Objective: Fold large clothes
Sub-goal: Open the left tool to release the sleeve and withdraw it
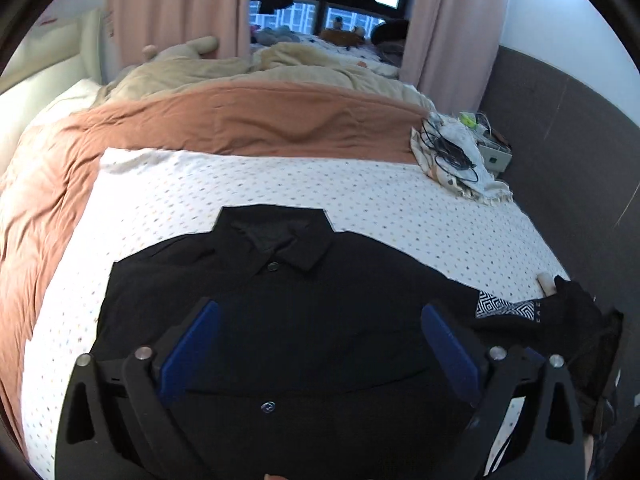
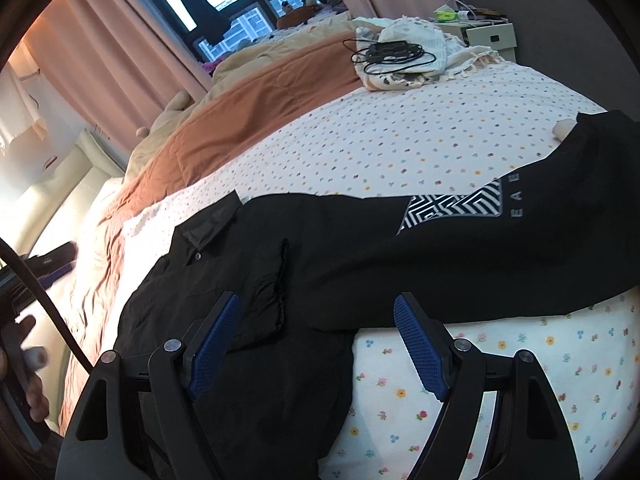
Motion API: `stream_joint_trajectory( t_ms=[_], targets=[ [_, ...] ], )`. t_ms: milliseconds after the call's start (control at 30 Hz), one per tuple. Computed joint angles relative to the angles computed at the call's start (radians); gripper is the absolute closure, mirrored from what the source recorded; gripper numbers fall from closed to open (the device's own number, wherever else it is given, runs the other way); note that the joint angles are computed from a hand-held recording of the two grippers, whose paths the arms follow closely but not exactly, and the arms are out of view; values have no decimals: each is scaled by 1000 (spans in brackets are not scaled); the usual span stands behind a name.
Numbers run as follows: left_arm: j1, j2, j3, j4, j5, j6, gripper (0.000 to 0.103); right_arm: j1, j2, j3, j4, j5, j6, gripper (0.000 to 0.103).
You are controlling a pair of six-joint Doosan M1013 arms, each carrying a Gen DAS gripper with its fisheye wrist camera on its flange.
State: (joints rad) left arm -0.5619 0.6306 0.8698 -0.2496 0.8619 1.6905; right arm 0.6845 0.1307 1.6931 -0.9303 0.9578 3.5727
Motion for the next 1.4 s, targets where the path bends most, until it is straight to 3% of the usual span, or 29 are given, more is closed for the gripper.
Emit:
stream_joint_trajectory(
  t_ms=[267, 567, 767, 900, 1100, 1200, 1400],
  targets=[
    [58, -95, 218, -20, -188, -7, 0, -16, 48, -52, 50, -25, -113, 25],
    [126, -143, 375, -168, -354, 139, 0, -49, 106, -104, 138, -57, -247, 25],
    [163, -99, 342, -327, -287, 169, 0, -44, 155, -158, 162, 32, -292, 25],
    [157, -95, 336, -323, -288, 190, 0, -33, 154, -162, 118, 85, -250, 25],
    [180, -136, 383, -391, -304, 238, 0, -11, 177, -191, 73, 177, -269, 25],
    [194, -161, 409, -439, -324, 245, 0, 12, 173, -182, 50, 202, -209, 25],
    [190, -207, 456, -382, -338, 234, 0, 61, 152, -162, 36, 287, -108, 25]
  ],
)
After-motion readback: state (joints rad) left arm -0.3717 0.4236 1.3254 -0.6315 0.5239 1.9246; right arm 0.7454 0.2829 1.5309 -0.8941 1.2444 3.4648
